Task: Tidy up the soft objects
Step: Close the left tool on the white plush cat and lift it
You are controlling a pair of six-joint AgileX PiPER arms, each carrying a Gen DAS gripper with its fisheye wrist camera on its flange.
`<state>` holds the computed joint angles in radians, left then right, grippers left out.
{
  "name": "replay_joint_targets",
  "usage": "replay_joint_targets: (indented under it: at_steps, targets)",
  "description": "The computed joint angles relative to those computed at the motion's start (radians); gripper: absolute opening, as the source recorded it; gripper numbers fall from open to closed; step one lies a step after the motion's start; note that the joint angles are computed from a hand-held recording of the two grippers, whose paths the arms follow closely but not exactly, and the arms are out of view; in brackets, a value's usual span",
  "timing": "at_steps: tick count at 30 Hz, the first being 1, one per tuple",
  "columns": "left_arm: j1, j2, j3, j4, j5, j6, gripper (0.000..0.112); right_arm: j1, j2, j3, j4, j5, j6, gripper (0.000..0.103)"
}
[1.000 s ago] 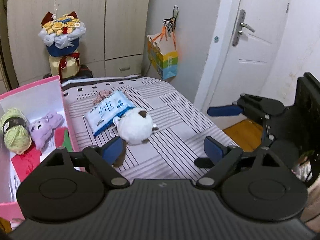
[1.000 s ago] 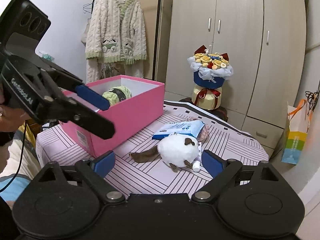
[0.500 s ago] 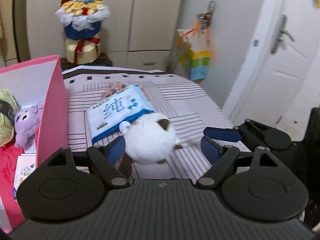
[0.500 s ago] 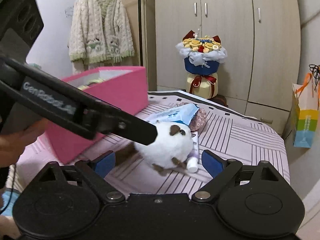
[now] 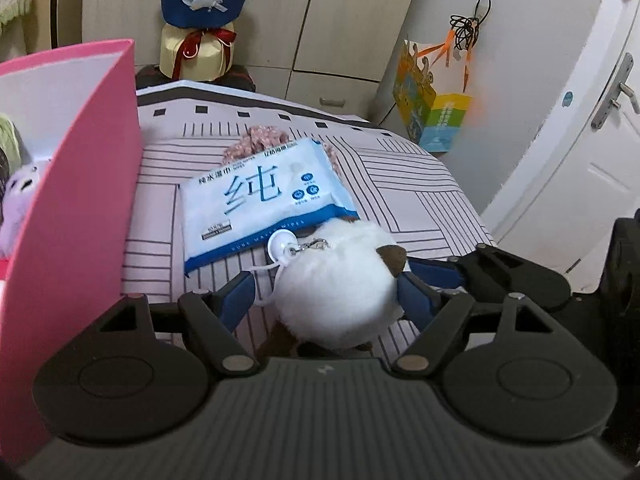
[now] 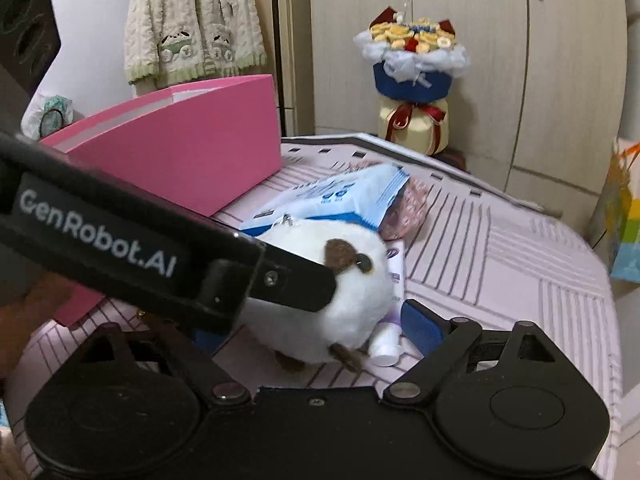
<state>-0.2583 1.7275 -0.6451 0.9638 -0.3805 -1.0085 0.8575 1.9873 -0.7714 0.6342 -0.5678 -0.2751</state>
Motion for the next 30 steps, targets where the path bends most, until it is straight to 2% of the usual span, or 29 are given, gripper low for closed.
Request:
replay_joint_targets:
  at_steps: [4, 8, 12, 15, 19, 23, 25, 30]
  targets:
    - [0.016, 0.019, -0.001, 0.089, -0.046, -0.078, 0.066, 0.057, 0.032, -0.018, 0.143, -0.064, -0.165, 0.081]
    - [0.009, 0.015, 0.03, -0.007, -0.064, 0.018, 0.064, 0.106, 0.048, -0.022, 0.229, -0.122, -0.252, 0.076]
    - [0.002, -0.004, 0.065, -0.067, -0.088, 0.094, 0.064, 0.133, 0.034, -0.002, 0.259, -0.14, -0.215, 0.075]
    - [0.003, -0.03, 0.101, -0.083, -0.108, 0.126, 0.064, 0.195, 0.034, 0.005, 0.356, -0.187, -0.22, 0.075]
    - [0.002, -0.08, 0.168, -0.112, -0.129, 0.178, 0.066, 0.252, 0.031, 0.007, 0.435, -0.207, -0.161, 0.077]
    - [-0.007, -0.146, 0.228, -0.104, -0.123, 0.213, 0.068, 0.349, 0.04, -0.001, 0.565, -0.271, -0.156, 0.08]
    - [-0.018, -0.189, 0.255, -0.104, -0.098, 0.219, 0.068, 0.386, 0.032, 0.013, 0.577, -0.294, -0.106, 0.08]
    - [0.044, -0.267, 0.311, 0.074, -0.131, 0.096, 0.067, 0.468, 0.025, 0.035, 0.624, -0.342, -0.075, 0.08]
